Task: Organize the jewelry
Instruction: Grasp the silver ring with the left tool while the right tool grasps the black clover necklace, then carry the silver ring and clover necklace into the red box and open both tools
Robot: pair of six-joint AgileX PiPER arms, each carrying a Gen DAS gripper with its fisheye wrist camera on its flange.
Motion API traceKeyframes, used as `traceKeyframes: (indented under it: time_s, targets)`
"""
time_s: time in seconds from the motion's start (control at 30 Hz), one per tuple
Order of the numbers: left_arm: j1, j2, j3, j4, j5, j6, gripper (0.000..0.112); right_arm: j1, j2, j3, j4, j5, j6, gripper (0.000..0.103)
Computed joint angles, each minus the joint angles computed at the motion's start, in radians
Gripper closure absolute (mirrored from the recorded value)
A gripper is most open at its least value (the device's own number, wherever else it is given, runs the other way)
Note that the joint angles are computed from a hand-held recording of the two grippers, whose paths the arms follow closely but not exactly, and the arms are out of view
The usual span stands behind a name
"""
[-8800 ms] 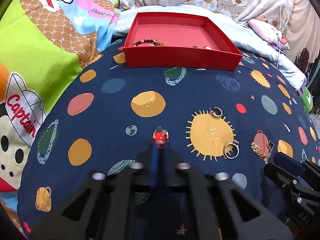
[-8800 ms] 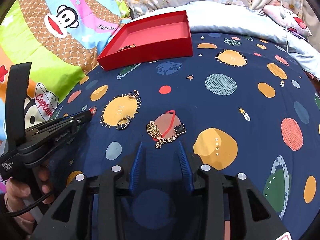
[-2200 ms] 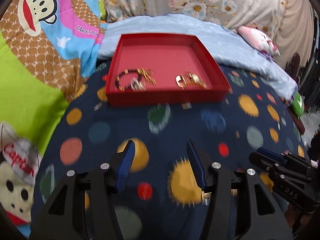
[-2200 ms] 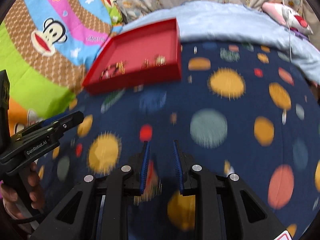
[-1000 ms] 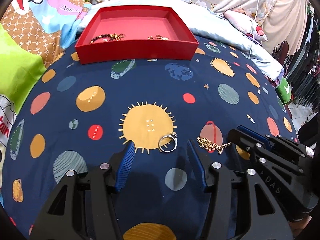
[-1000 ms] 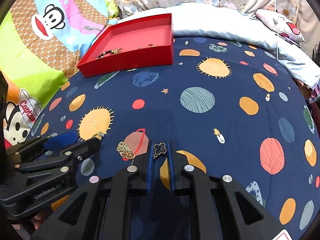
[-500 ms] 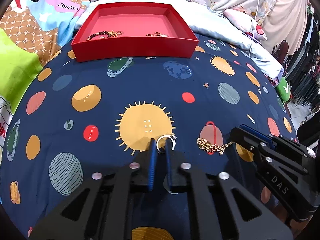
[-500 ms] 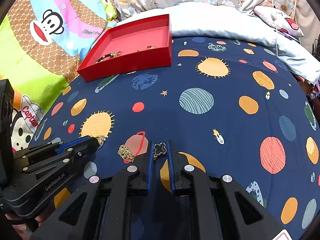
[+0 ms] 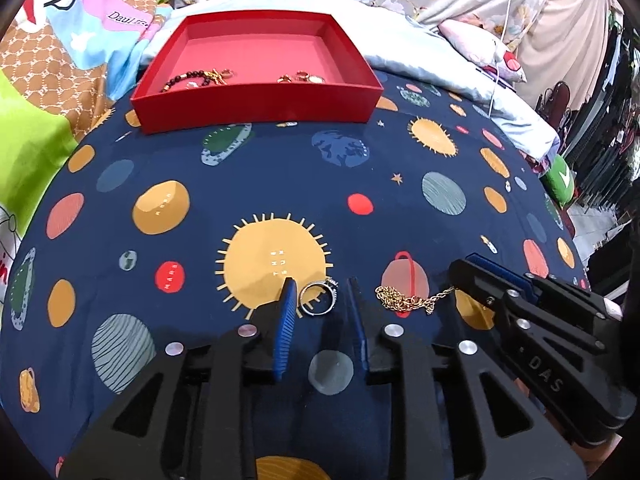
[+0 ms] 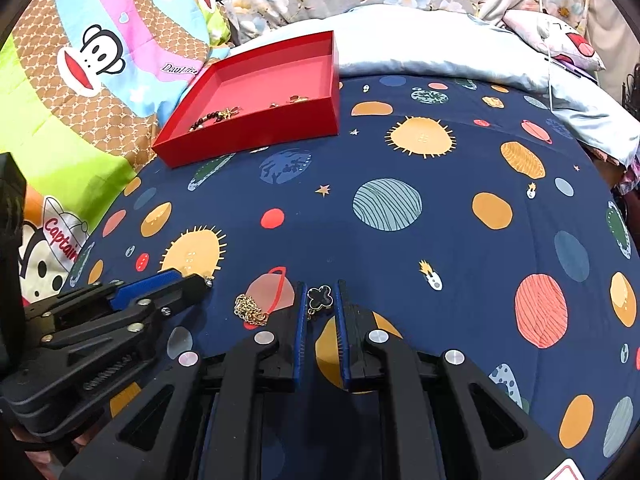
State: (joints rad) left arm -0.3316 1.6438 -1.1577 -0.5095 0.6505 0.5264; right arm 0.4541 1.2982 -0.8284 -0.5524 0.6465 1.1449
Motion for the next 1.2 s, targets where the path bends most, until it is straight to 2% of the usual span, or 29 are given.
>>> traceKeyframes:
  time_s: [0.2, 0.47, 0.77, 1.03, 1.2]
  targets:
    - [-0.022, 0.003, 0.009, 0.034, -0.027, -0.023, 0.093, -0.011, -0.008, 0.005, 0.006, -0.007, -0.008, 0.091]
    - [0.005, -0.019, 0.003, 0.005, -0.002, -0.001, 0.093, -0.008, -0.037, -0.009, -0.006, 0.005, -0.008, 0.091]
    - [0.07, -0.056, -0.078, -0.008, 0.039, 0.03, 0.093, 0.0, -0.049, -0.115, -0.053, 0.069, -0.043, 0.091]
    - [0.118, 0.003, -0.275, 0.026, 0.095, -0.003, 0.093, -0.086, 0.009, -0.289, 0.007, 0.05, -0.223, 0.091]
    - [0.134, 0.093, -0.468, 0.043, 0.148, -0.052, 0.093, -0.187, 0.09, -0.443, 0.149, 0.008, -0.411, 0.091]
